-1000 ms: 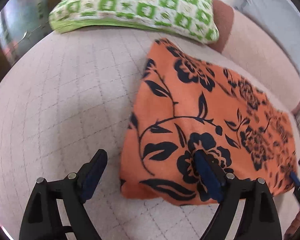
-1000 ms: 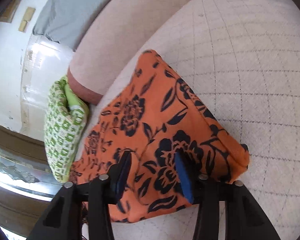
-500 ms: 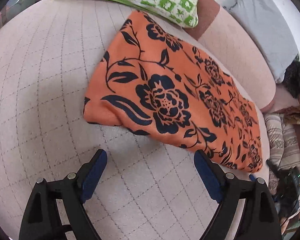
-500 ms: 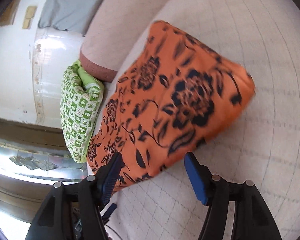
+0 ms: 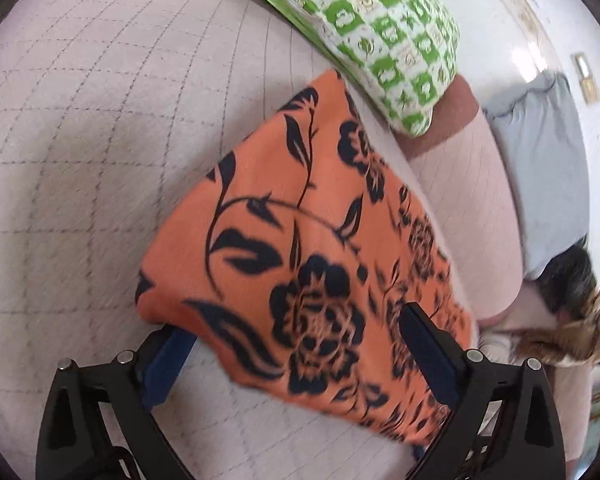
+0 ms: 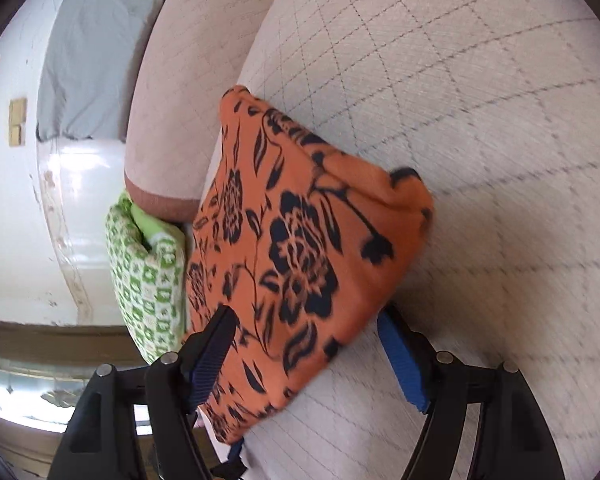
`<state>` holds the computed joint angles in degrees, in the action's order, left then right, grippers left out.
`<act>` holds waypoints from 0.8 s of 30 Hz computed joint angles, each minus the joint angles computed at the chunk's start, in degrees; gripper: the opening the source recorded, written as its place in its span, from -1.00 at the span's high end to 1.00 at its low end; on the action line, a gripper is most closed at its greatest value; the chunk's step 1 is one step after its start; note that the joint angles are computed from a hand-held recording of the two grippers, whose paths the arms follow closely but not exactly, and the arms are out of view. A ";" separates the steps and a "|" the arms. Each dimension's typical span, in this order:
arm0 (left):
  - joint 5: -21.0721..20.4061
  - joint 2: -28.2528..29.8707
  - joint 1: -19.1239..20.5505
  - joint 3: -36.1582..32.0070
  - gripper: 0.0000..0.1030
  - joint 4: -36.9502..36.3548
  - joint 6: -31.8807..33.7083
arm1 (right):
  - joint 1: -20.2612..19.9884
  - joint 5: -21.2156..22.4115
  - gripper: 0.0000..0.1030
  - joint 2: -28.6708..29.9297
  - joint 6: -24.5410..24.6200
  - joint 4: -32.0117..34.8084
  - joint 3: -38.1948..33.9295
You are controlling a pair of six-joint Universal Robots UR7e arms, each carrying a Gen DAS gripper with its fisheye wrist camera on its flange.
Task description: Fold small clothes
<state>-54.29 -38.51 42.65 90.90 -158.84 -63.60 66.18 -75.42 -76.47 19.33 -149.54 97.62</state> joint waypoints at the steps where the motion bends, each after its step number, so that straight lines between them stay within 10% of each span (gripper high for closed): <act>1: 0.20 0.00 0.02 0.47 -0.91 -1.96 0.30 | -0.05 0.53 -0.49 0.51 0.55 -0.99 -0.28; 4: 1.01 0.01 0.07 1.91 -0.64 -7.00 -0.19 | -0.26 2.31 -0.49 2.25 1.17 -4.93 -0.99; 8: 3.57 -0.59 -0.02 1.62 0.19 -1.32 -1.33 | 1.13 -0.19 -0.40 3.89 -0.63 -9.77 -1.32; 12: 4.12 -0.14 0.03 2.02 0.08 -3.61 -0.71 | 1.94 -3.72 0.16 5.06 -1.36 -9.26 -2.51; 17: 6.03 1.97 -0.19 1.12 -0.26 -7.32 3.45 | 1.33 -2.80 0.27 5.53 -2.66 -8.24 -3.11; 20: 6.43 2.06 -0.13 1.41 0.43 -8.84 5.39 | 1.72 -3.04 0.52 5.34 -3.66 -9.20 -2.66; 24: 6.48 1.44 -0.58 2.21 0.55 -11.20 8.67 | 4.93 -7.65 0.62 4.82 -8.93 -12.86 -2.00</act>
<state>-47.81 -37.08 42.07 93.11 -170.03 -54.92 71.10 -83.07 -71.65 10.39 -162.40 95.63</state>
